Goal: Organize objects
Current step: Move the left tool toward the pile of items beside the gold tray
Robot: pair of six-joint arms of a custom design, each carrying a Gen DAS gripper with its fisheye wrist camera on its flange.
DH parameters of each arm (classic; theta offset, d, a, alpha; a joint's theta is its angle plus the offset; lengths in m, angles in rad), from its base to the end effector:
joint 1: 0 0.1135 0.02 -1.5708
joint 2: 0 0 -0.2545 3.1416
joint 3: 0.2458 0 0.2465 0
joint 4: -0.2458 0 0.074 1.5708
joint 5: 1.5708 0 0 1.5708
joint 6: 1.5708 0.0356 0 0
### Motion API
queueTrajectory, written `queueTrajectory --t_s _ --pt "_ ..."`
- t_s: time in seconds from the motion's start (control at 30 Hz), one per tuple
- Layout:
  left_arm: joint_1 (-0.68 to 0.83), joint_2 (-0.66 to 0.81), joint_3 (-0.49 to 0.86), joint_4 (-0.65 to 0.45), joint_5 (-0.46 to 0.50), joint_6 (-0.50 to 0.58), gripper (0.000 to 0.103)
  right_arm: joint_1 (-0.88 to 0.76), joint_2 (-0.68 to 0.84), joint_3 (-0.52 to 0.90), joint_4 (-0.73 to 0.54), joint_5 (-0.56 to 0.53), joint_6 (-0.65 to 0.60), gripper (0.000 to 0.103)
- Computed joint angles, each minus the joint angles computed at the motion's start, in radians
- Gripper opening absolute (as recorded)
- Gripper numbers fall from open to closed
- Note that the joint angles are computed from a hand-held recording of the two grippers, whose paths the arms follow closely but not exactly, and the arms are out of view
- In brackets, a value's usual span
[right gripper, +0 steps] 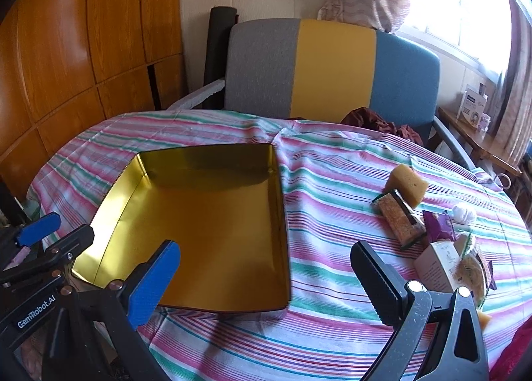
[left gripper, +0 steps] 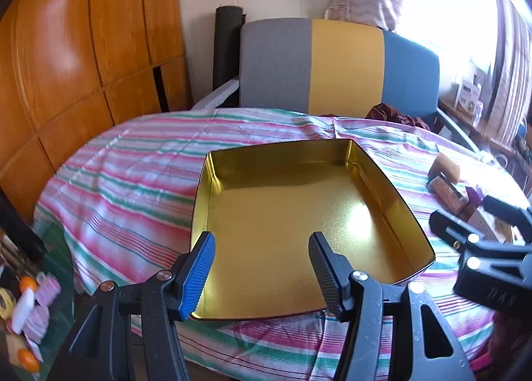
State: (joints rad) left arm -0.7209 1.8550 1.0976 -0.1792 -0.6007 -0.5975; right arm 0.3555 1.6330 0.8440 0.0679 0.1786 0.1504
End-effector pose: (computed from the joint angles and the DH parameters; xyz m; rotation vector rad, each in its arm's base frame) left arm 0.2894 -0.2275 0.1538 -0.0910 2.2979 0.1003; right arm 0.3104 0.1085 0.1681 -0.1413 2.2743 0.0604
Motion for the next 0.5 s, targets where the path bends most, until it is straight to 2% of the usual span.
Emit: queueTrajectory --t_s 0.1,0.27,0.5 --pt "-0.028 0.029 0.043 -0.036 -0.053 0.027 0.059 -0.03 -0.023 -0.016 0.002 -0.019 0.013 0.103" --pt "-0.047 0.057 0.072 -0.016 -0.037 0.078 0.059 -0.09 -0.061 -0.039 -0.007 -0.022 -0.004 0.103" --pt "-0.019 0.106 0.12 0.017 0.213 0.138 0.059 -0.269 -0.134 -0.077 -0.024 -0.082 -0.034 0.103"
